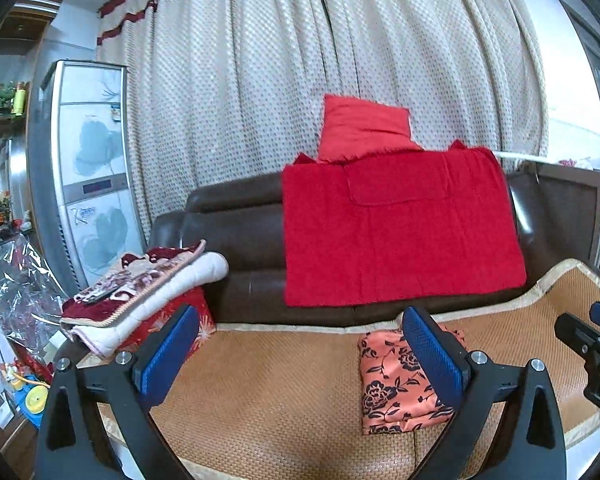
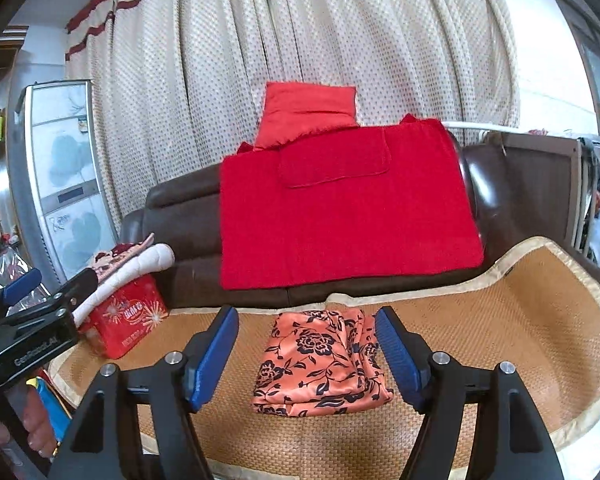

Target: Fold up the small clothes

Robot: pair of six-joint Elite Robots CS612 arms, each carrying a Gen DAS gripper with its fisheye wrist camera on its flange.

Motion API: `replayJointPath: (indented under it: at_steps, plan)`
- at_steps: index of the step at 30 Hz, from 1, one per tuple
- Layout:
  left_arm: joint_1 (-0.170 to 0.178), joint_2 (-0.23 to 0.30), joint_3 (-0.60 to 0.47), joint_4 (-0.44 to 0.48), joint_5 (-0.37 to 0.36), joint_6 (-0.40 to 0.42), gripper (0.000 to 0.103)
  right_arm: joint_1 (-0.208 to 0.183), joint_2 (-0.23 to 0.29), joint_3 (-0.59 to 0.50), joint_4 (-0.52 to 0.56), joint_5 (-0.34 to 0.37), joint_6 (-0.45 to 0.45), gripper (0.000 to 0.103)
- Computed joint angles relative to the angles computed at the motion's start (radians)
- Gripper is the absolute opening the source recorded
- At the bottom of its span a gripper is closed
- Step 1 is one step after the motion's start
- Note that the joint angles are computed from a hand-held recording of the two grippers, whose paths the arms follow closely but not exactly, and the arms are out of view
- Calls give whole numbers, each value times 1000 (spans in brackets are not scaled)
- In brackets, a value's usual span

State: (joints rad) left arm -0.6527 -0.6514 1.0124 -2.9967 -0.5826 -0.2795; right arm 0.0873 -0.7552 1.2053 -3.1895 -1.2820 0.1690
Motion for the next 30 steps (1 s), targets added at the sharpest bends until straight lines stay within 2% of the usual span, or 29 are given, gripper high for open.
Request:
replayJointPath:
  at_steps: [8,20,30]
  plan:
    - [-9,-18,33,-32,12,10,103,6,-41,50,25,13,12,76]
    - [-9,-29,52,-43,-5,4,103,17,-36,43,71,-33,27,76]
    - [-1,-38,63,-19,-22,-25,103,23,-38,46,46,-65,16,76]
